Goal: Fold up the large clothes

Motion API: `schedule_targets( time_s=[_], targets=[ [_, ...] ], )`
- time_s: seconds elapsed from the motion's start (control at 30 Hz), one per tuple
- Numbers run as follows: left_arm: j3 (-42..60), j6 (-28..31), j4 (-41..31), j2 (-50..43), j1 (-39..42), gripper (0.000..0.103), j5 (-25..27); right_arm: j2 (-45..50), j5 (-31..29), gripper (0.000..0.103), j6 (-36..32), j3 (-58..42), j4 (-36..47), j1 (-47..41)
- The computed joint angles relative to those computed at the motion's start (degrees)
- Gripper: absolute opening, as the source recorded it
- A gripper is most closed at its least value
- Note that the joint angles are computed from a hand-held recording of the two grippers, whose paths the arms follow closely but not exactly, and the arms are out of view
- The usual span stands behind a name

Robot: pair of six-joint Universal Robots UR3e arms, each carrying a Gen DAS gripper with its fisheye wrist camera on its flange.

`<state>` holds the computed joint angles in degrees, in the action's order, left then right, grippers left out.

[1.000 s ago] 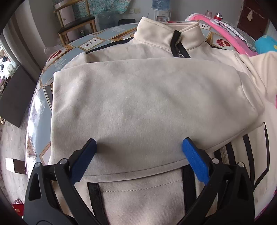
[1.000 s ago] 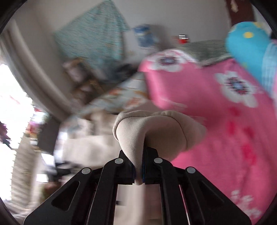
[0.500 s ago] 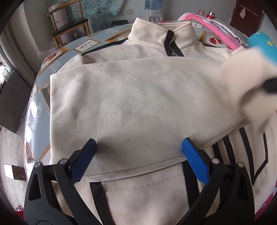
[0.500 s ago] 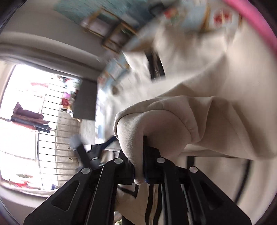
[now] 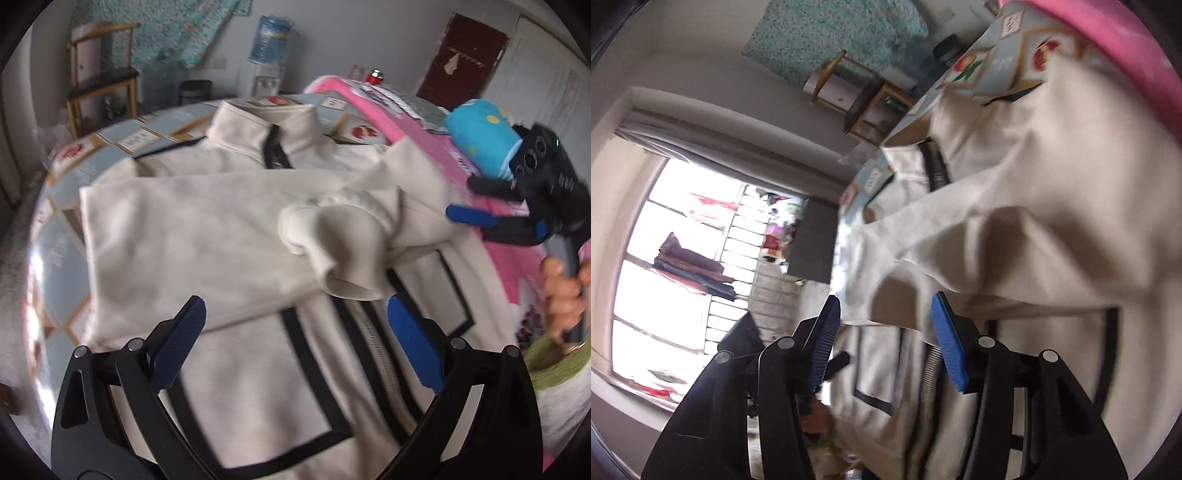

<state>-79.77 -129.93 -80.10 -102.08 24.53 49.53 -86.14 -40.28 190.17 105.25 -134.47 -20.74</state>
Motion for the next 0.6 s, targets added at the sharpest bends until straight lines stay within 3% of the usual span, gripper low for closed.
schedule_targets(
  time_s=[0.03,0.1,0.13,0.23,0.33,0.37,0.4,0.43,0.47,0.6],
  targets=[
    [1.5,-0.5,-2.3,-0.9,-0.5,0.094,0.1,-1.6,-2.1,0.051,-0.6,1.0,0.6,0.2],
    [6.6,-2.4,-8.7,-4.7,-1.9,0.078,-0.3,-6.6,-7.4,0.045,-1.3,6.9,-0.4,0.1],
    [9.3,-4.2,-11.2,-7.0,-2.5,0.075,-0.5,-8.7,-9.9,0.043,-1.9,9.7,-1.2,0.1],
    [12.9,-11.8,-11.9,-11.9,-3.7,0.066,-2.1,-16.4,-17.5,0.040,-4.0,18.6,-3.1,-0.8],
    [15.0,-18.9,-10.4,-15.1,-5.2,0.057,-3.9,-18.5,-19.6,0.038,-4.1,25.2,-7.5,-0.8],
    [15.5,-21.6,-8.7,-16.1,-6.0,0.047,-3.7,-17.8,-19.9,0.038,-3.9,26.3,-9.2,-0.6],
    [16.5,-23.7,-7.8,-17.2,-6.8,0.030,-3.4,-17.7,-20.3,0.036,-4.0,27.5,-10.4,-0.7],
    [18.0,-24.7,-8.0,-18.3,-7.4,0.021,-3.1,-17.9,-20.3,0.035,-4.2,28.3,-11.4,-0.9],
    [19.2,-25.4,-8.2,-18.9,-7.8,0.005,-3.0,-18.3,-20.3,0.035,-4.6,29.1,-12.3,-1.1],
    [26.9,-19.6,-12.0,-18.2,-8.0,0.004,-3.7,-21.9,-18.3,0.031,-7.8,30.9,-9.0,-4.3]
  ],
)
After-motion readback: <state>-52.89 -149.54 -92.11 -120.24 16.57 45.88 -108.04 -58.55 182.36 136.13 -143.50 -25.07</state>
